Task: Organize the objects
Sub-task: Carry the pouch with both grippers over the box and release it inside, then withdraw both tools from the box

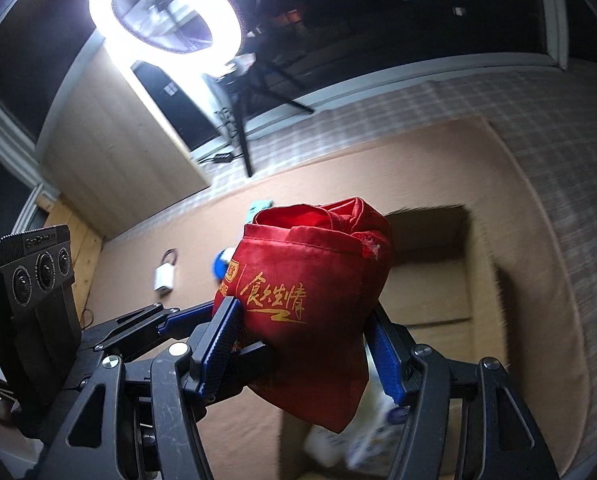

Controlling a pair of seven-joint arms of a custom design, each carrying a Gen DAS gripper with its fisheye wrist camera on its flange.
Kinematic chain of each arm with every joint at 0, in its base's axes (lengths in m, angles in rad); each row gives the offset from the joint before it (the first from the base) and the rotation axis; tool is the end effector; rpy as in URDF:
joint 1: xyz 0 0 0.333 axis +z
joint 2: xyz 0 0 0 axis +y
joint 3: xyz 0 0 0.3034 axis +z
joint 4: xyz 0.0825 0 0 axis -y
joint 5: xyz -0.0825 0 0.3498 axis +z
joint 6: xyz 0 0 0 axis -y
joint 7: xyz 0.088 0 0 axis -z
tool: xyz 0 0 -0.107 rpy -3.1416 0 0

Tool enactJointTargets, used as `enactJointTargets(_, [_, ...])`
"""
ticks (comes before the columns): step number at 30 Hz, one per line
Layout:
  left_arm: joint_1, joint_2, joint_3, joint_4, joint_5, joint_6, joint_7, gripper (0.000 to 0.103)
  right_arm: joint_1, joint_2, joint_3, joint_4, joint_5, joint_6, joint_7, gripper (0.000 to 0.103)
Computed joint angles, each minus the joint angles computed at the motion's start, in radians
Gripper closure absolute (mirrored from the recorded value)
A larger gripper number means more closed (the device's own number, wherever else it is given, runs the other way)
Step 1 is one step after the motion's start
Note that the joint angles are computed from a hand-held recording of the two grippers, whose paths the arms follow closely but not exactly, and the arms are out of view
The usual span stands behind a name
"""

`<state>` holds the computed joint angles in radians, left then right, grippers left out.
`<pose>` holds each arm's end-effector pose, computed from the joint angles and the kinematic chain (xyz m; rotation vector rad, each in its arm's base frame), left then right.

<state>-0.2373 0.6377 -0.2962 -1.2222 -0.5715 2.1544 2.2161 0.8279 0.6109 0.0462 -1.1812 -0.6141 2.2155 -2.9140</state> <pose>0.6393 -0.3323 0.4537 0.9705 -2.5544 1.0244 0.4881 0.5385 0.4821 -1.0869 2.2445 -0.3137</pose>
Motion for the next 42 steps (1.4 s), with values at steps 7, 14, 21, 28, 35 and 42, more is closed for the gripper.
enactJointTargets(7, [-0.079,0.105,0.001,0.144,0.064,-0.016,-0.081,0.042,-0.051,-0.117,0.017,-0.209,-0.015,0.059,0.047,0.044])
enactJointTargets(14, [-0.111,0.144,-0.002,0.195,0.1,-0.024,-0.108,0.042,-0.087,-0.169,0.045,-0.304,-0.023,0.08,0.068,0.044])
enactJointTargets(21, [-0.127,0.14,0.005,0.193,0.136,-0.01,-0.105,0.028,-0.103,-0.149,0.064,-0.256,0.02,0.0,0.004,0.042])
enactJointTargets(28, [-0.112,0.127,0.01,0.177,0.144,-0.008,-0.092,0.026,-0.089,-0.13,0.054,-0.219,0.015,-0.038,0.005,0.042])
enactJointTargets(35, [-0.073,0.12,0.011,0.177,0.127,-0.019,-0.071,0.026,-0.079,-0.094,0.044,-0.157,0.012,-0.034,0.005,0.042])
enactJointTargets(42, [-0.031,0.091,0.032,0.139,0.124,0.005,-0.058,0.026,-0.042,0.018,0.022,0.029,0.029,-0.077,-0.045,0.042])
